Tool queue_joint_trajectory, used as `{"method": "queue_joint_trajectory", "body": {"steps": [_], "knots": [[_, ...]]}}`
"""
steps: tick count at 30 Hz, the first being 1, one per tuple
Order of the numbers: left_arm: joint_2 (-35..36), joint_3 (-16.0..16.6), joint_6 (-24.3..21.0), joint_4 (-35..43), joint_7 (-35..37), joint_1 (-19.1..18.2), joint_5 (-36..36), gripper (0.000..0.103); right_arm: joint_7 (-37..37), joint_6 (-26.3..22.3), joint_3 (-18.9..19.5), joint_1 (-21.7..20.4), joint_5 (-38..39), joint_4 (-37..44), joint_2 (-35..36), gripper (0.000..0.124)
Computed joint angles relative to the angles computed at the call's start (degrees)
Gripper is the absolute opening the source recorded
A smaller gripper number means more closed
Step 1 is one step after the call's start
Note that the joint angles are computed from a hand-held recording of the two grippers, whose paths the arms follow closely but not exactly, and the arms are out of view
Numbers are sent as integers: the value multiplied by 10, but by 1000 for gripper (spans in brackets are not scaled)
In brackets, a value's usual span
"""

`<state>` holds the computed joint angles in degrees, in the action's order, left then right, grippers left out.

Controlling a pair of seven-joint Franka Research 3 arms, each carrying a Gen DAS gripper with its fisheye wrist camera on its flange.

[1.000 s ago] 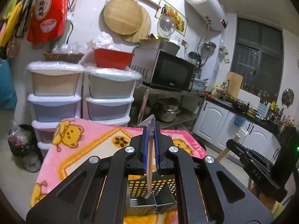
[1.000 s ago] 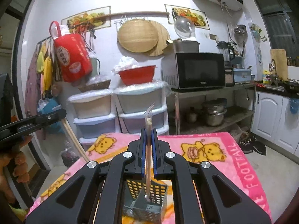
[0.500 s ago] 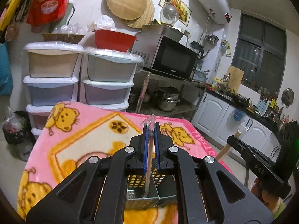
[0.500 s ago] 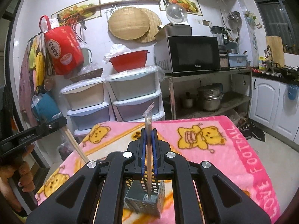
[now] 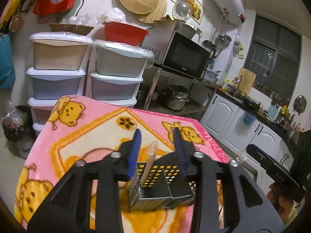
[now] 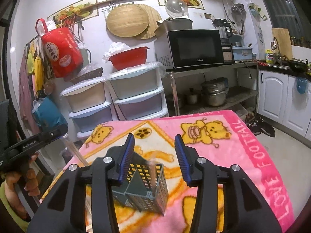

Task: Organize utensils
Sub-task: 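Open the right tool and withdraw it from the caddy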

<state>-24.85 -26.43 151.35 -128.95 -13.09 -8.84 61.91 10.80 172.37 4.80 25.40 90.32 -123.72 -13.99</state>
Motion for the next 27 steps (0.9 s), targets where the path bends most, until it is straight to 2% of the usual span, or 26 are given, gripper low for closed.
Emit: {"method": "queue_joint_trajectory", "body": {"steps": [7,11,13,21,27], "knots": [[-28,-6,-13,-19,-8,-7,-10,59,10,-4,-5,-1,-10,-30,-24,52],[-45,-11,-20,-30,-8,-9,-20,69,-9,3,-6,1,6,-45,-40,58],[-55,-14,-22,-36,-8,-10,-24,79,-18,6,-5,0,13,-52,-46,60],[-82,-31,-28,-59,-17,-11,-42,92,-44,13,0,-11,38,-86,-76,66],[-91,-37,-29,-74,-21,-15,-58,92,-36,18,2,-19,32,-111,-92,66]]}}
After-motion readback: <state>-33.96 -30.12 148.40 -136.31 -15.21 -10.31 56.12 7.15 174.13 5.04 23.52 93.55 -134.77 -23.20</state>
